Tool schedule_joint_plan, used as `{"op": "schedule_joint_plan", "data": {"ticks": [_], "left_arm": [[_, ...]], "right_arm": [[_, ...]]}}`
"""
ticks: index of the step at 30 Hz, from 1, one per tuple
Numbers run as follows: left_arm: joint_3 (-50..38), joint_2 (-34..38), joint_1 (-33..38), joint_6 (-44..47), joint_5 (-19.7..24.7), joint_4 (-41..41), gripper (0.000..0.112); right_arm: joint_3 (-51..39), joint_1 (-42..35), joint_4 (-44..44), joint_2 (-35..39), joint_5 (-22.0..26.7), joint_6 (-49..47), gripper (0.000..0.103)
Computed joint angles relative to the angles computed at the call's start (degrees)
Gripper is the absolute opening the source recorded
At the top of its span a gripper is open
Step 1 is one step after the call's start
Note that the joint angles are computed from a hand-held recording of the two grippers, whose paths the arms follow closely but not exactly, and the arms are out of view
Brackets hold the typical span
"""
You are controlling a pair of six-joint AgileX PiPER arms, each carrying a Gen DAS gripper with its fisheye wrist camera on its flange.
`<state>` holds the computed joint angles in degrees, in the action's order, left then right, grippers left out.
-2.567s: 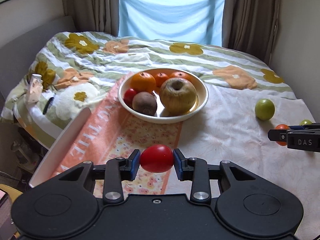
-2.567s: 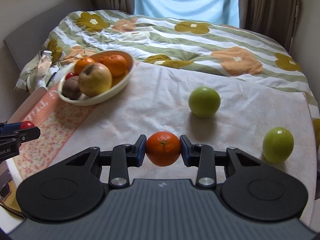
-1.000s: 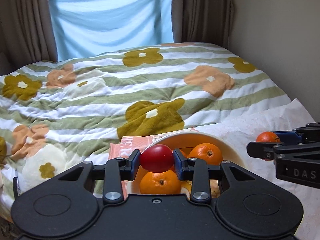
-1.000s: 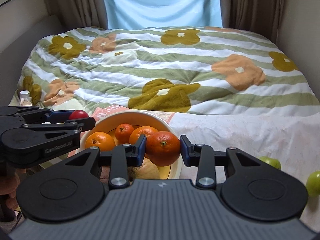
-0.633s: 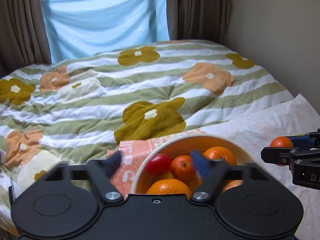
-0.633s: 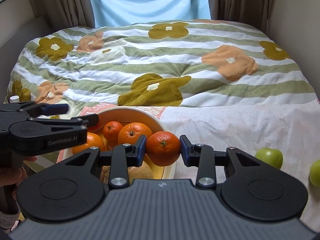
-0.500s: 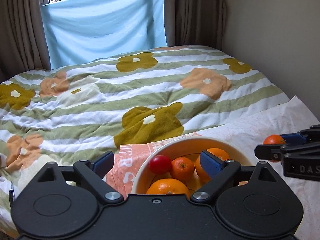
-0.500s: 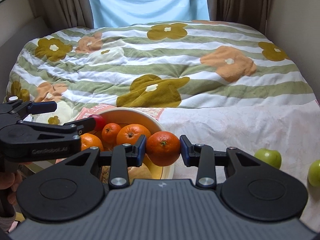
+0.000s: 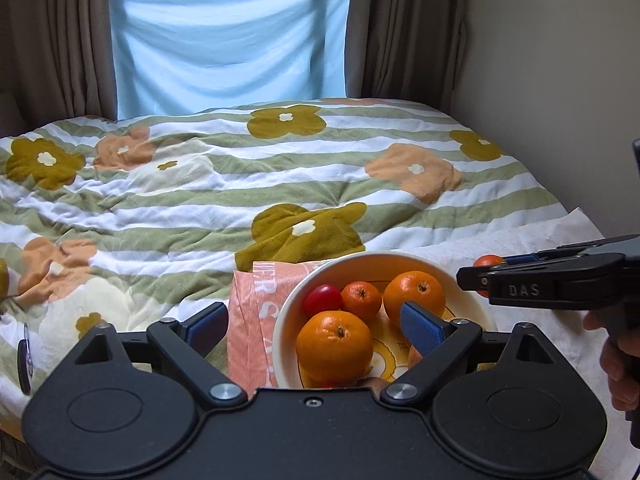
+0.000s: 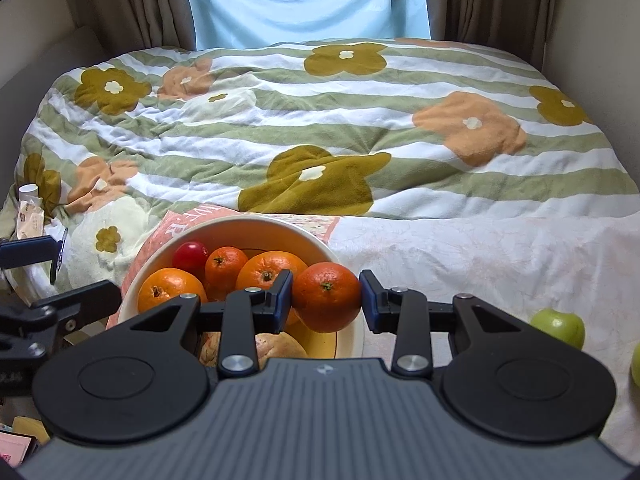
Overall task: Organize fruits
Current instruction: 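Carry the tomato and tangerine to the white bowl and release them inside, then withdraw both open tools toward the two green apples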
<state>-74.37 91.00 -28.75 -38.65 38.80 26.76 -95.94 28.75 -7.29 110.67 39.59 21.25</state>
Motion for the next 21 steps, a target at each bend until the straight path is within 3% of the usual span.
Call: {"op": "schedule_joint_plan", "data": {"ticks": [6, 8, 9, 10, 13, 21], "left_arm": [[1.7, -1.1, -0.6, -2.5, 0.0, 1.6, 0.095], [2.0, -1.4, -0.7, -2.9, 0.1, 1.8, 0.095], [2.1, -1.5, -0.9, -3.3, 0.4, 2.1, 0.095], [2.1, -1.7, -1.1, -3.7, 0.6, 2.4, 0.095], [2.9, -2.3, -1.6, -4.9, 0.9, 3.2, 0.095], [2.4, -3.6, -3.9, -8.1, 2.4, 5.3, 0.095]], "right_arm": [[-0.9, -0.4, 2.3, 1.6, -0.1, -2.0, 0.052], [-1.1, -0.5, 3.4, 1.7, 0.0, -2.9, 0.069], [-0.6, -0.1, 1.6, 1.4, -0.3, -0.9, 0.090], [0.3, 0.5, -1.2, 0.7, -1.0, 2.0, 0.103], [2.7, 0.8, -3.4, -1.1, -3.1, 3.9, 0.103], [5.8, 1.1, -4.6, -5.2, -2.9, 4.6, 0.103]]}}
